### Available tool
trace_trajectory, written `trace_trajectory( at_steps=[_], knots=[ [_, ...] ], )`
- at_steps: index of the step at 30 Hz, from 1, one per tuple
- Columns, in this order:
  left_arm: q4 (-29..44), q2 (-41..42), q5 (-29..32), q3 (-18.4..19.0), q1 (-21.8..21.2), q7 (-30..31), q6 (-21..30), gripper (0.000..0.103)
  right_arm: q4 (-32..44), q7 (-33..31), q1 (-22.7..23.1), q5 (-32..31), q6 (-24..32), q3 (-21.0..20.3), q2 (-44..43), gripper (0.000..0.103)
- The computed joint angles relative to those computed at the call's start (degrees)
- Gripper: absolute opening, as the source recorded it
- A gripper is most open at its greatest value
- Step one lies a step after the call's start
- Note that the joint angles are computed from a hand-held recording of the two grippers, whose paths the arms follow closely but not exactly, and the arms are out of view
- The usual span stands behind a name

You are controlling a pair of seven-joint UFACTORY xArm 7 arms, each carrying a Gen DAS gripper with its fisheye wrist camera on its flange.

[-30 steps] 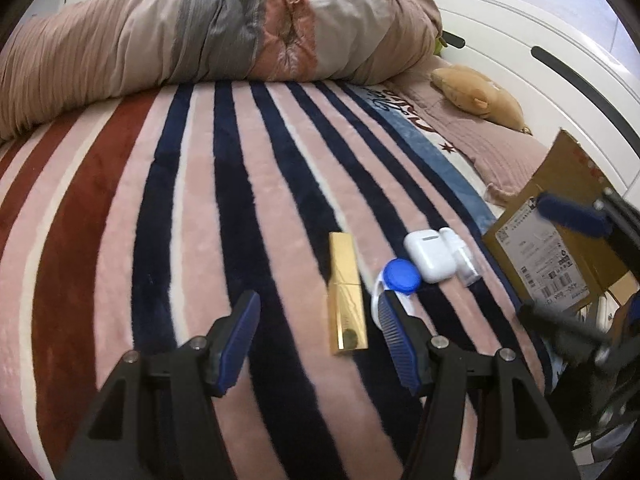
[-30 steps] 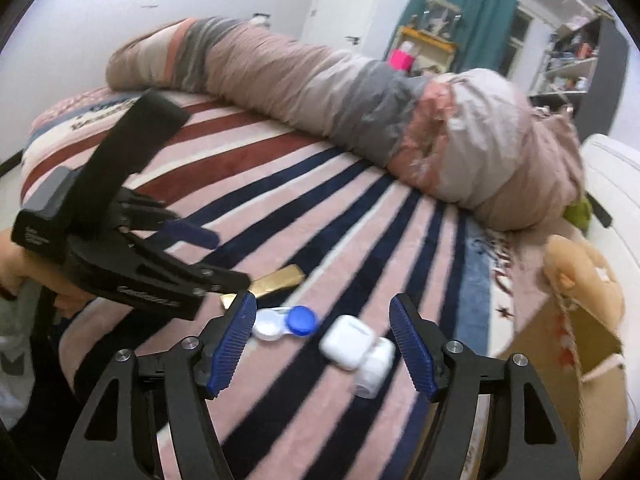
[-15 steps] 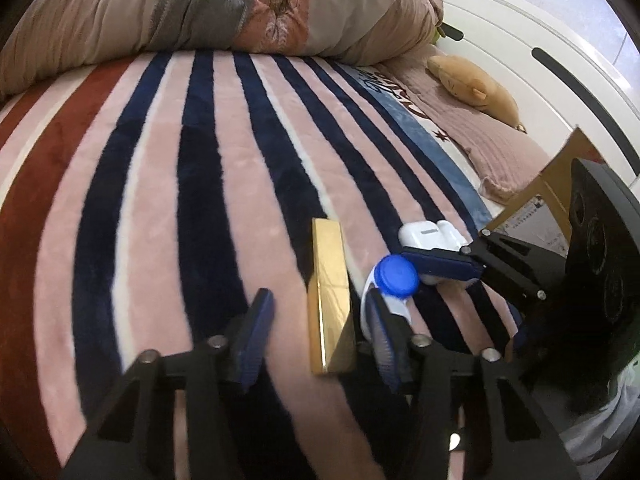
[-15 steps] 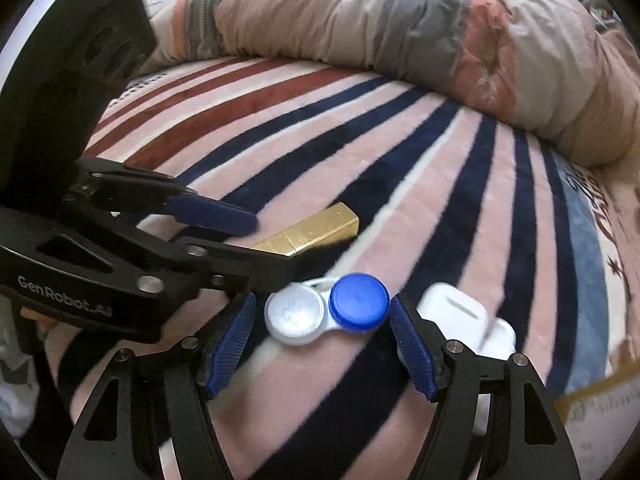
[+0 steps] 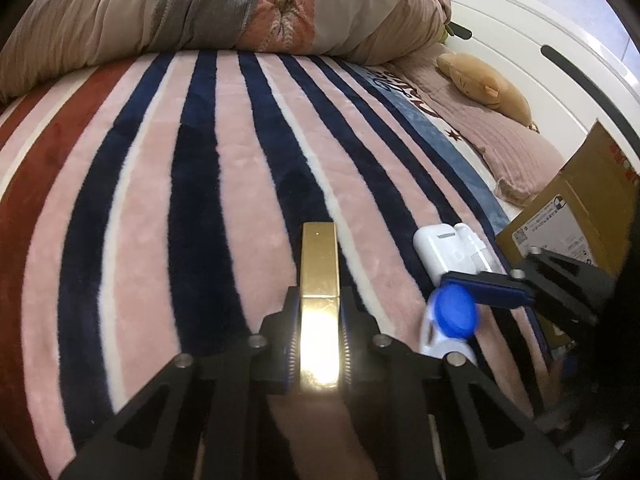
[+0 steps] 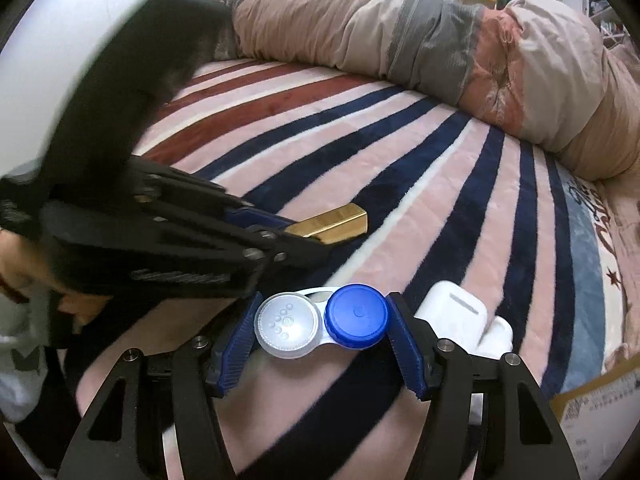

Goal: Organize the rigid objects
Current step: 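Close the left gripper on the gold bar while the right grasps the lens case, then lower the gold bar into the box with the left gripper while the right drops the lens case there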

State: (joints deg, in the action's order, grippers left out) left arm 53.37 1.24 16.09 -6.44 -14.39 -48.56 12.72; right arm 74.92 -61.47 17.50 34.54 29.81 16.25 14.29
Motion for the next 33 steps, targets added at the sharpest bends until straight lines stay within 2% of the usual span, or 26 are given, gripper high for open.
trace_trajectory(
  at_steps=[5, 9, 13, 15, 18, 22, 24, 29, 33],
  knots=[
    [-0.5, -2.7, 2.2, -0.6, -0.1, -1.7, 2.8, 0.015, -4.9, 1.5, 0.0, 1.1, -2.2, -0.7, -5.2, 0.059],
    [-1.8, -7.7, 8.0, -2.8, 1.1, -7.3, 4.8, 0.015, -9.5, -3.6, 0.3, 7.4, -2.9, -1.8, -12.4, 0.059],
    [0.4, -12.6, 12.4, -6.7, 1.9, -9.4, 10.1, 0.015, -12.6, -7.1, 2.4, 12.9, -1.6, -5.5, -20.0, 0.059],
    [2.8, -13.9, 13.6, -8.5, 1.7, -9.5, 12.1, 0.015, -13.6, -10.1, 3.5, 17.0, -0.3, -8.2, -23.9, 0.059],
    [7.6, -14.0, 15.6, -11.0, 1.1, -9.5, 14.7, 0.015, -14.6, -11.7, 4.4, 19.4, 0.1, -11.5, -27.5, 0.059],
    [17.4, -9.0, 19.4, -13.5, -1.4, -9.5, 17.8, 0.015, -14.9, -10.2, 3.2, 20.1, -0.3, -15.5, -30.0, 0.059],
    [22.3, -5.3, 19.7, -13.2, -3.7, -8.1, 17.9, 0.015, -14.5, -8.6, 2.0, 20.1, -0.5, -17.2, -29.9, 0.059],
    [36.1, 6.3, 16.7, -12.2, -9.4, -2.0, 20.7, 0.015, -12.6, -4.1, -2.7, 16.3, 1.2, -19.7, -26.8, 0.059],
    [44.9, 13.7, 14.0, -10.8, -13.2, 1.5, 24.1, 0.015, -10.9, -3.1, -5.9, 13.6, 3.4, -19.6, -23.4, 0.060]
  ],
)
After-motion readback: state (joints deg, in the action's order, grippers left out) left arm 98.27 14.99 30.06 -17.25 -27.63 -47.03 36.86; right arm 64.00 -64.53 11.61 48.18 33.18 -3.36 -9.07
